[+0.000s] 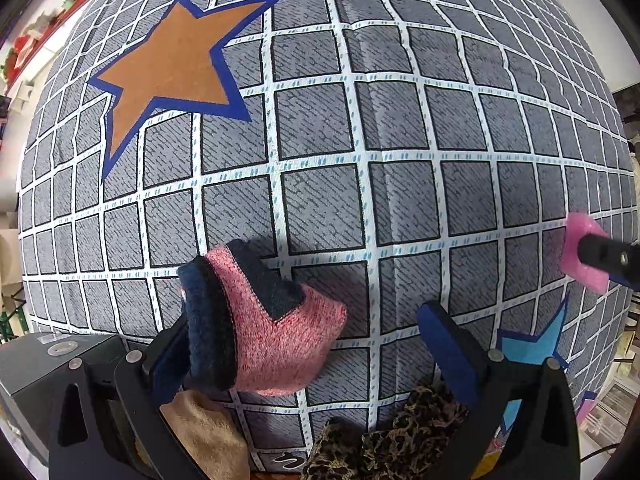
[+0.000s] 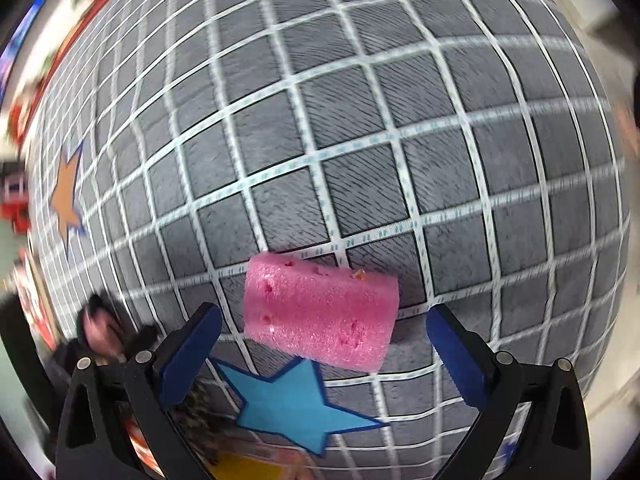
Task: Organize soft objects
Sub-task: 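Grasp the pink sponge with the right tool while the left tool grasps the pink-and-navy knitted cuff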
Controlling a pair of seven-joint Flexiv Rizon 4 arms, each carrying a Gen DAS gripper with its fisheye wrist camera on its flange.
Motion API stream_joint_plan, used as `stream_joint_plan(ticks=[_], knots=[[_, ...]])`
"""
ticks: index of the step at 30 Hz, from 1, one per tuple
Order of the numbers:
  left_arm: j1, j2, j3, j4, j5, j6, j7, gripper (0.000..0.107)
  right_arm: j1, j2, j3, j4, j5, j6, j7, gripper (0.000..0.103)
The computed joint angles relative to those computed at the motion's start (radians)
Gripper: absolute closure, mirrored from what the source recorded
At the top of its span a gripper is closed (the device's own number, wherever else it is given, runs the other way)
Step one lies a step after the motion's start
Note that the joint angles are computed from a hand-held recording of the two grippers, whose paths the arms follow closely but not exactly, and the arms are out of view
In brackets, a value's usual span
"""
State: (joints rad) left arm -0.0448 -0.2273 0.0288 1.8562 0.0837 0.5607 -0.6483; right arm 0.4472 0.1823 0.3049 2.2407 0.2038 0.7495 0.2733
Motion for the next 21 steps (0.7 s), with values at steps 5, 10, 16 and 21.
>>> stream_joint_plan(ticks=[5,10,16,21], knots=[[0.010,0.021,0.004,0.013,-0.014,-0.001,0.018,0.004,-0.005,-0.059,-0.004,-0.019,-0.018,-0.011,0.102,0.000],[0.024,0.045,0.007,0.049,-0.048,0.031,0.052,0.004,-0.003,-0.159,-0.036,-0.131,0.011,-0.138,0.043,0.000],[0.020,0.054,0.011,0.038,-0.008,0.002,0.013,0.004,-0.031,-0.185,-0.047,-0.162,0.079,-0.138,-0.128,0.000],[0.023,0.092,0.006,0.071,-0.035,0.025,0.070,0.035,-0.013,-0.205,-0.031,-0.195,0.030,-0.169,-0.100,0.032]])
